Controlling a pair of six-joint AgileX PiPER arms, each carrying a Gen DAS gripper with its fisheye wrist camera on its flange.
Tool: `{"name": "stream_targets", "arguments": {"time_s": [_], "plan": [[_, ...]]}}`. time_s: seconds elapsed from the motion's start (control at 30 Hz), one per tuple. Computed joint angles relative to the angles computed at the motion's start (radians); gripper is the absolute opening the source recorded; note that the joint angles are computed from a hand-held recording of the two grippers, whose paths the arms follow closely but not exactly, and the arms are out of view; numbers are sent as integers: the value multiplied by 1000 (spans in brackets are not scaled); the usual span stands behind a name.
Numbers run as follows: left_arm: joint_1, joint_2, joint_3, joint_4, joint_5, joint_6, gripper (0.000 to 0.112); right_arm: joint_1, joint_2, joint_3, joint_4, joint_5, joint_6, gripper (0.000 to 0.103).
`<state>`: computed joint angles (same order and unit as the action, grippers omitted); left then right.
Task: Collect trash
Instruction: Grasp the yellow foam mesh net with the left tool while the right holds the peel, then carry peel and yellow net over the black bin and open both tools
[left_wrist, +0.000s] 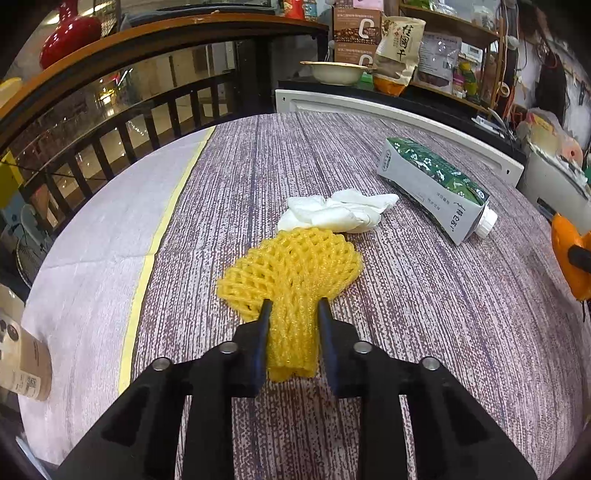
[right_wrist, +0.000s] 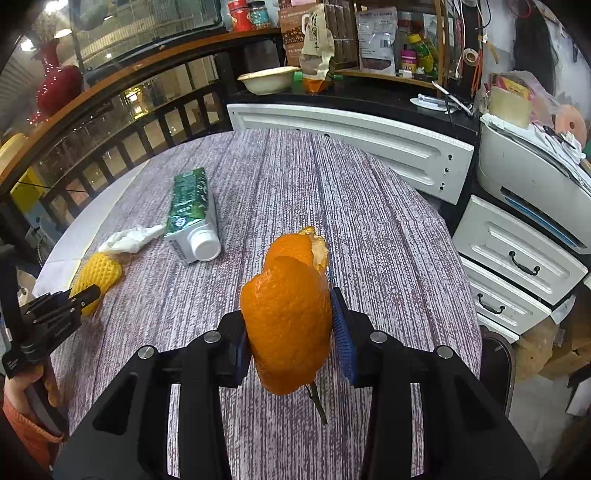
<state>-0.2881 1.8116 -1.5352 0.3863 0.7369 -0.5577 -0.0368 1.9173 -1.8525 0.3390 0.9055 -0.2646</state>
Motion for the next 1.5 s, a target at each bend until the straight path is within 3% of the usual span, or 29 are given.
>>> {"name": "stream_targets", "arguments": {"time_s": [0.27, 0.6, 0.97, 1.23, 1.5], "plan": [[-12, -140, 164, -78, -114, -1, 19, -55, -129, 181, 138, -51, -127, 39], [-172, -287, 280, -36, -199, -86, 19, -169, -289, 413, 310, -73, -293, 39], [-388, -215, 220, -34, -249, -110, 19, -443, -400, 589, 420, -44, -434, 39], [-499, -99, 86, -131, -264, -23, 19, -630, -291, 567, 383, -29, -434, 39], [-564, 20, -62, -224, -239, 65, 19, -636, -110, 542, 306, -87, -358, 39]]}}
